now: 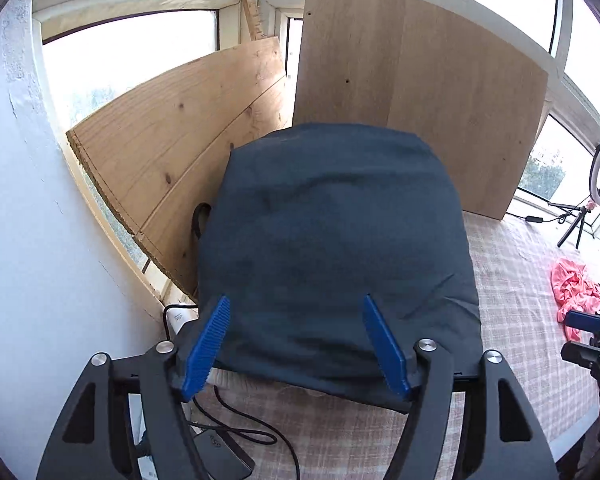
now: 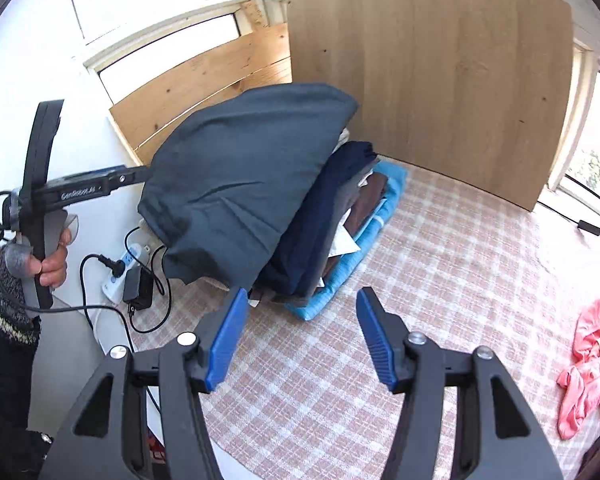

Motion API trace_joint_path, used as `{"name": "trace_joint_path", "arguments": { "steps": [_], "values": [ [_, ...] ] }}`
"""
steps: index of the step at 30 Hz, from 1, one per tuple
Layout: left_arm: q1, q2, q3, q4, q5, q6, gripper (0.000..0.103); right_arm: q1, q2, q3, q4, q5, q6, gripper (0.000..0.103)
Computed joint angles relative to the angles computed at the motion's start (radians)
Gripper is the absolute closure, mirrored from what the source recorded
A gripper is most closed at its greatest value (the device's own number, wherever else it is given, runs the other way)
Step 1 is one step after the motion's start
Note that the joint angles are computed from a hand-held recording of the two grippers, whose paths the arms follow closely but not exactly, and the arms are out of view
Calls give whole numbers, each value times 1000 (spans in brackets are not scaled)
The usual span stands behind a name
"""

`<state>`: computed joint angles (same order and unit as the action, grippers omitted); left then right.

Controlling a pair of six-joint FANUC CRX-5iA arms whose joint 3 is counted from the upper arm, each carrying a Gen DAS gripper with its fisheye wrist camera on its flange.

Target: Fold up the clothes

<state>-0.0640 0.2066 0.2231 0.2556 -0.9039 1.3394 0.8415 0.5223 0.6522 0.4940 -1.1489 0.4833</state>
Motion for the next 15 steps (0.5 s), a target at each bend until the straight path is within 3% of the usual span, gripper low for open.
{"name": "trace_joint_path", "arguments": {
  "steps": [3, 6, 9, 13, 15],
  "values": [
    [-18, -54, -63, 18, -2, 14, 25, 18, -70, -104, 62, 0, -152, 39],
    [-49, -96, -98, -14, -33, 68, 25, 43, -78, -101, 92, -104, -190, 39],
    [-100, -141, -127, -111, -35, 154, 25, 73, -70, -94, 139, -198, -207, 39],
    [-147, -222, -192, -174, -69, 270, 25, 108, -132, -192, 171, -211, -235, 39],
    [-197, -242, -181, -259, -107, 363, 25, 127, -180, -260, 177, -210, -263, 39]
  ]
}}
